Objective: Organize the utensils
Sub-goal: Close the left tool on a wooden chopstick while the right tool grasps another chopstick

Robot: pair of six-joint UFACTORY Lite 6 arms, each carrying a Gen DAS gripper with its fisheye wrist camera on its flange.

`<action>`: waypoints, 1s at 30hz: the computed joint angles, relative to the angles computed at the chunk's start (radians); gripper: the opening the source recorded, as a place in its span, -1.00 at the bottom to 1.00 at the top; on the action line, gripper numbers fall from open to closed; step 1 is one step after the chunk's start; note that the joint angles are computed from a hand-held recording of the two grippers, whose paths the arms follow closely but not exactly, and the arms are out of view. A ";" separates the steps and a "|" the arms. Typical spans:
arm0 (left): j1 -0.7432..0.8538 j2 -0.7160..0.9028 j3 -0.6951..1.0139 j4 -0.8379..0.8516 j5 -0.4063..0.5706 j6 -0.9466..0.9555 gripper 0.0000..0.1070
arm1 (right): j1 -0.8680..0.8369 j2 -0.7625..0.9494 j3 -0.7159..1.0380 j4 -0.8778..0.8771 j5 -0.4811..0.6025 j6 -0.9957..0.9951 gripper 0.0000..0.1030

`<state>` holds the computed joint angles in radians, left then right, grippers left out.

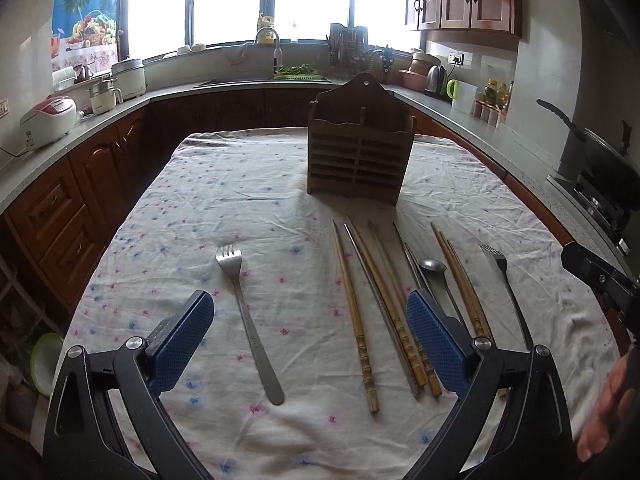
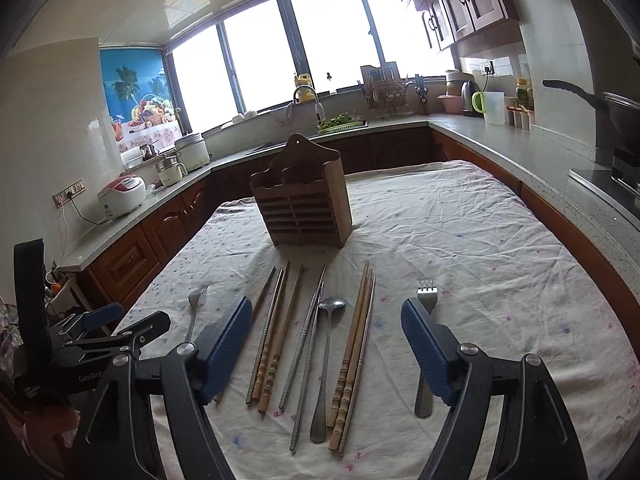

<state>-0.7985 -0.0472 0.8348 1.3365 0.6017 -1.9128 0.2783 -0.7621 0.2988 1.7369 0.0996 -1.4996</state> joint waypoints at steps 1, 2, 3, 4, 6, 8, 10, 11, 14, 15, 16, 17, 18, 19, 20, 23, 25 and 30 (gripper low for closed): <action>0.024 0.019 0.024 -0.013 -0.029 0.029 0.78 | -0.026 0.045 0.028 -0.002 0.031 0.000 0.32; 0.050 0.041 0.051 -0.032 -0.056 0.065 0.76 | -0.044 0.082 0.053 -0.001 0.051 -0.001 0.24; 0.074 0.066 0.085 -0.059 -0.080 0.110 0.73 | -0.067 0.130 0.083 0.005 0.075 -0.012 0.15; 0.097 0.089 0.111 -0.085 -0.105 0.151 0.67 | -0.081 0.172 0.112 0.001 0.091 -0.012 0.11; 0.149 0.139 0.169 -0.165 -0.168 0.258 0.54 | -0.105 0.260 0.175 -0.025 0.124 0.010 -0.03; 0.198 0.196 0.231 -0.291 -0.225 0.404 0.35 | -0.126 0.350 0.242 -0.076 0.157 0.056 -0.18; 0.236 0.259 0.297 -0.418 -0.260 0.549 0.17 | -0.139 0.456 0.326 -0.138 0.179 0.113 -0.28; 0.250 0.293 0.335 -0.485 -0.268 0.627 0.13 | -0.138 0.502 0.362 -0.168 0.181 0.142 -0.34; 0.290 0.386 0.431 -0.688 -0.287 0.859 0.01 | -0.128 0.664 0.491 -0.274 0.186 0.236 -0.48; 0.301 0.422 0.471 -0.765 -0.286 0.947 -0.02 | -0.125 0.726 0.538 -0.315 0.192 0.275 -0.49; 0.312 0.455 0.507 -0.846 -0.286 1.035 -0.08 | -0.124 0.782 0.582 -0.352 0.200 0.313 -0.50; 0.322 0.491 0.548 -0.941 -0.283 1.138 -0.11 | -0.121 0.831 0.621 -0.381 0.204 0.341 -0.53; 0.333 0.527 0.588 -1.030 -0.276 1.233 -0.16 | -0.116 0.883 0.665 -0.427 0.205 0.385 -0.55; 0.343 0.562 0.628 -1.103 -0.265 1.310 -0.20 | -0.111 0.937 0.709 -0.478 0.204 0.435 -0.55; 0.351 0.596 0.668 -1.158 -0.251 1.366 -0.21 | -0.108 0.985 0.751 -0.521 0.209 0.478 -0.56; 0.368 0.689 0.776 -1.247 -0.212 1.460 -0.24 | -0.106 1.102 0.858 -0.633 0.221 0.589 -0.57; 0.376 0.740 0.835 -1.260 -0.191 1.478 -0.31 | -0.112 1.178 0.928 -0.685 0.232 0.638 -0.58; 0.401 0.842 0.959 -1.340 -0.148 1.566 -0.44 | -0.116 1.303 1.061 -0.847 0.248 0.795 -0.58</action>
